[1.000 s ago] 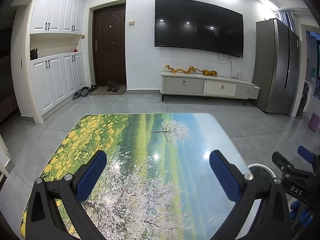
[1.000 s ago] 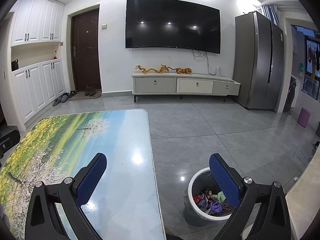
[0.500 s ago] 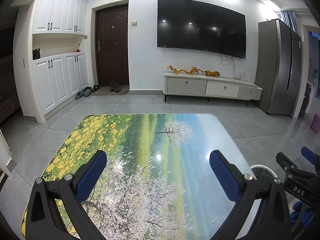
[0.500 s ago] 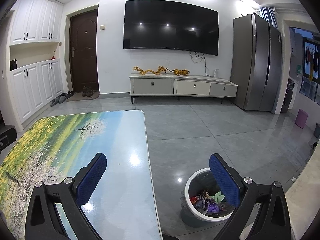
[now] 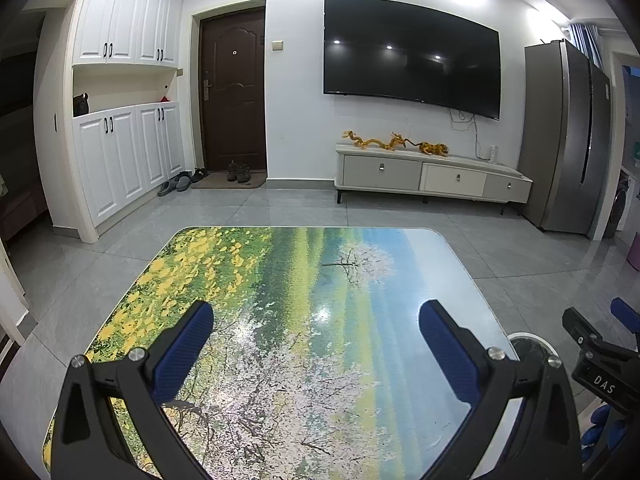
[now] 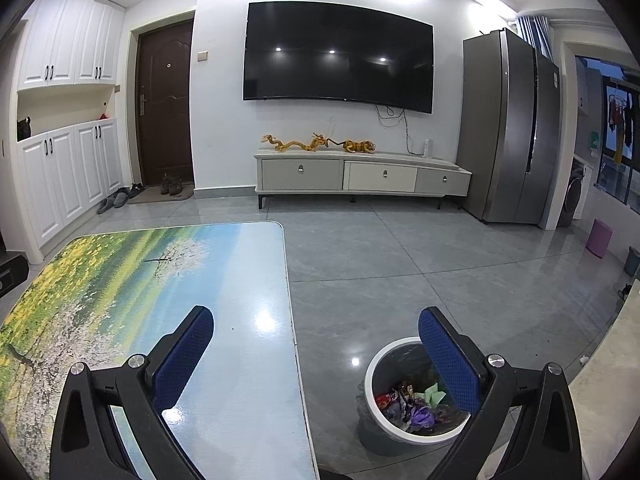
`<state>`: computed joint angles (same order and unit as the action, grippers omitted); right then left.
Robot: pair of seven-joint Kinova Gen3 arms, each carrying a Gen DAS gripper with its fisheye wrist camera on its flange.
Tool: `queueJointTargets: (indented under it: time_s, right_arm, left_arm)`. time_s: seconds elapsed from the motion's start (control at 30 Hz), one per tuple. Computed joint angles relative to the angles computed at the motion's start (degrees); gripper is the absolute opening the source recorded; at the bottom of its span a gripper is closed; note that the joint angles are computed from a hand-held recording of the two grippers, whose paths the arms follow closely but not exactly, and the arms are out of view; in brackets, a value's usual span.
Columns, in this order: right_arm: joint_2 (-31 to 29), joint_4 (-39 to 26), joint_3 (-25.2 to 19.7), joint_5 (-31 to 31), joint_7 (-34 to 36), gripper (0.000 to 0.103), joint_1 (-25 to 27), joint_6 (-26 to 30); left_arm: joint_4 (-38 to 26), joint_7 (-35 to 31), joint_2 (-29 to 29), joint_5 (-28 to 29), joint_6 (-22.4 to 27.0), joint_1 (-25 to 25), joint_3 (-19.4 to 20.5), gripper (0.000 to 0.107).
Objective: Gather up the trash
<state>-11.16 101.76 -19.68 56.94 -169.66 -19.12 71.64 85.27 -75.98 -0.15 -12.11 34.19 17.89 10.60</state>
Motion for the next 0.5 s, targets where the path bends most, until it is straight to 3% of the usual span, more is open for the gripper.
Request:
queueJointTargets:
  time_s: [0.5]
  right_arm:
    - [0.0, 0.1, -0.4, 0.5, -0.8, 0.103, -0.2, 1.0]
  left_arm:
    - [0.4, 3.9, 0.2, -4.1, -0.3, 0.5, 0.3, 0.103]
